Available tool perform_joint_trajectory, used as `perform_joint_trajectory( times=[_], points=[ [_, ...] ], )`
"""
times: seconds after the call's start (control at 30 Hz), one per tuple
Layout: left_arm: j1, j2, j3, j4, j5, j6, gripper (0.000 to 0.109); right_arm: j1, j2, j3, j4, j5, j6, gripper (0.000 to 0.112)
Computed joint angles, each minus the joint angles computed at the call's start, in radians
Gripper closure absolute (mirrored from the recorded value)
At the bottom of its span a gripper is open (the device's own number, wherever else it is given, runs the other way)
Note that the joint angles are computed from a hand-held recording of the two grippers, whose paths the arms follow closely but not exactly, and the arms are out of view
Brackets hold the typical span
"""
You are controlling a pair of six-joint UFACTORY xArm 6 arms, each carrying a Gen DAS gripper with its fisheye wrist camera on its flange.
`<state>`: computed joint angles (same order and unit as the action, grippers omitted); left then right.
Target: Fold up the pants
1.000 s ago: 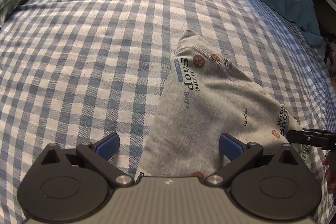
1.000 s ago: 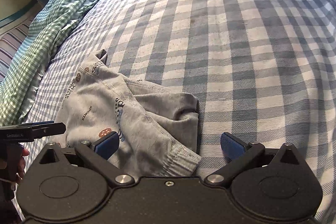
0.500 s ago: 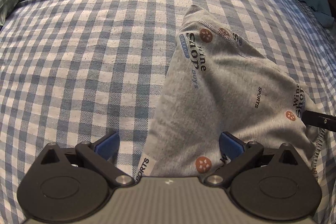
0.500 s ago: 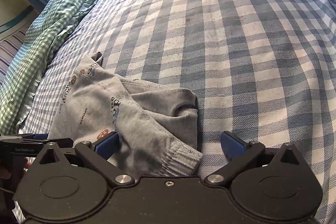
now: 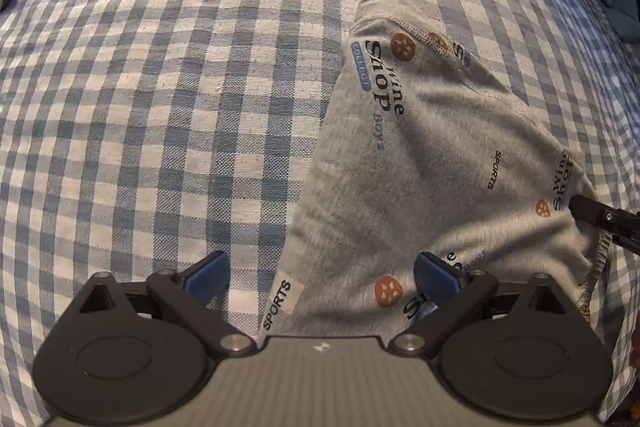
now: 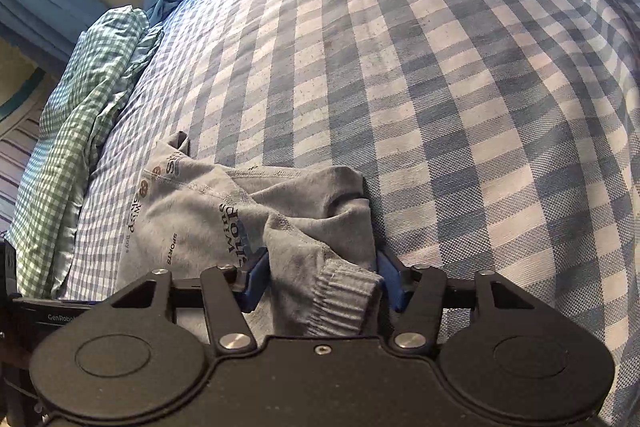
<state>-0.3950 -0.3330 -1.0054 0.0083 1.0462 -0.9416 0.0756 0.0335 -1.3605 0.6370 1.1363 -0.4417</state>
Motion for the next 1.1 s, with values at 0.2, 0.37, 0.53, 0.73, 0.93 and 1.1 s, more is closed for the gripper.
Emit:
perform_joint_trajectory(
  times=[0.2, 0.37, 0.53, 0.73, 0.93, 1.1],
  points=[
    [-0.001, -0.054, 0.036, -0.014, -0.057, -0.011, 0.061, 0.025, -0.017, -0.005, -0.064, 0.004, -0.021, 0.073],
    [-0.033, -0.061, 0.019, 0.022, -0.033, -0.054, 0.087, 0.067, -0.052, 0.01, -0.136, -0.032, 0.021, 0.081],
    [-0.054, -0.142, 0.045, 0.044, -0.038, -0.104, 0.094, 0.111, -0.099, 0.012, -0.203, -0.043, 0.033, 0.09],
    [-0.063, -0.278, 0.123, 0.027, -0.099, -0.125, 0.095, 0.157, -0.157, 0.017, -0.239, -0.042, 0.072, 0.093],
    [-0.049, -0.436, 0.189, 0.045, -0.04, -0.153, 0.095, 0.233, -0.203, 0.021, -0.227, -0.038, 0.084, 0.093],
    [-0.011, -0.563, 0.226, 0.079, 0.055, -0.153, 0.095, 0.336, -0.219, 0.027, -0.223, -0.063, 0.094, 0.093]
  ],
)
